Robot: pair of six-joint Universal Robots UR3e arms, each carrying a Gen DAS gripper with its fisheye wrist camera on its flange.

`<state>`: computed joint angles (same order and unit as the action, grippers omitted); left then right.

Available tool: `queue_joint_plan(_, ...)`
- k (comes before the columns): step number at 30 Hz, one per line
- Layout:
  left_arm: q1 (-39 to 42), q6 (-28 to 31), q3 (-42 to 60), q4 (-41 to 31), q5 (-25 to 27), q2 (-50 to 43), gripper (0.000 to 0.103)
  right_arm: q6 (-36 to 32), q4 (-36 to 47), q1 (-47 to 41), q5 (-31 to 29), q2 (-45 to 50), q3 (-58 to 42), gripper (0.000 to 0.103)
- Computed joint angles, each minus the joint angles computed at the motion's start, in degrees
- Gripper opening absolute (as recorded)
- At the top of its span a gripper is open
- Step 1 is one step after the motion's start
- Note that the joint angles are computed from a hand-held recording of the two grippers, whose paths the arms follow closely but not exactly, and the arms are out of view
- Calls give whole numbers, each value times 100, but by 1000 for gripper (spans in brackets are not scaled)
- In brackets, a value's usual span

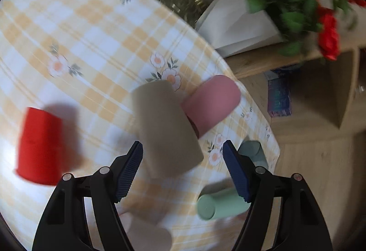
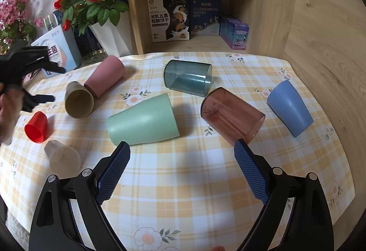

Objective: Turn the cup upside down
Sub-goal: 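Reach the left gripper to the beige cup lying on its side and grasp it, then lift and rotate the beige cup with the left gripper, setting it mouth down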

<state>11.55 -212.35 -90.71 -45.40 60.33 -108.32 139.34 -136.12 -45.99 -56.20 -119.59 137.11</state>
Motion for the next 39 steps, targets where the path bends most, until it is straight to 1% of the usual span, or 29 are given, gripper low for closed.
queue_joint_plan(1, -49, -95, 150, 7, 37, -173, 70, 13, -81, 5, -29, 97, -19, 89)
queue_joint_plan(4, -215, -232, 600, -142, 368, -573, 69, 83, -279, 31, -102, 322, -62, 89)
queue_joint_plan(6, -256, -286, 688, -195, 460, -684, 69, 134, -409, 53, -137, 486, -106, 89)
queue_joint_plan(10, -345, -186, 834, -363, 754, -851, 70, 274, -672, 151, -197, 761, -188, 89)
queue_joint_plan(12, -325, -207, 786, -288, 725, -861, 70, 290, -717, 197, -223, 806, -195, 89)
queue_joint_plan(16, -428, -123, 1035, -358, 876, -1061, 71, 240, -706, 264, -259, 804, -159, 89)
queue_joint_plan(17, -437, -112, 1072, -356, 875, -1118, 72, 239, -702, 275, -275, 807, -153, 89)
queue_joint_plan(21, -411, -93, 1128, -465, 788, -1265, 73, 262, -663, 299, -311, 826, -153, 89)
queue_joint_plan(23, -449, -50, 1119, -461, 872, -1277, 71, 256, -631, 309, -331, 863, -185, 89)
queue_joint_plan(24, -491, 4, 1199, -544, 945, -1308, 68, 261, -615, 311, -338, 871, -199, 89)
queue_joint_plan(26, -492, 44, 1177, -528, 939, -1295, 67, 262, -600, 298, -340, 865, -206, 89)
queue_joint_plan(30, -457, 157, 825, -283, 1023, -1014, 67, 218, -519, 202, -290, 765, -179, 89)
queue_joint_plan(35, -365, 402, 509, -262, 988, -522, 66, 205, -382, 86, -267, 681, -189, 89)
queue_joint_plan(39, -281, 575, 250, -350, 939, -67, 66, 121, -97, -82, -151, 447, -174, 89)
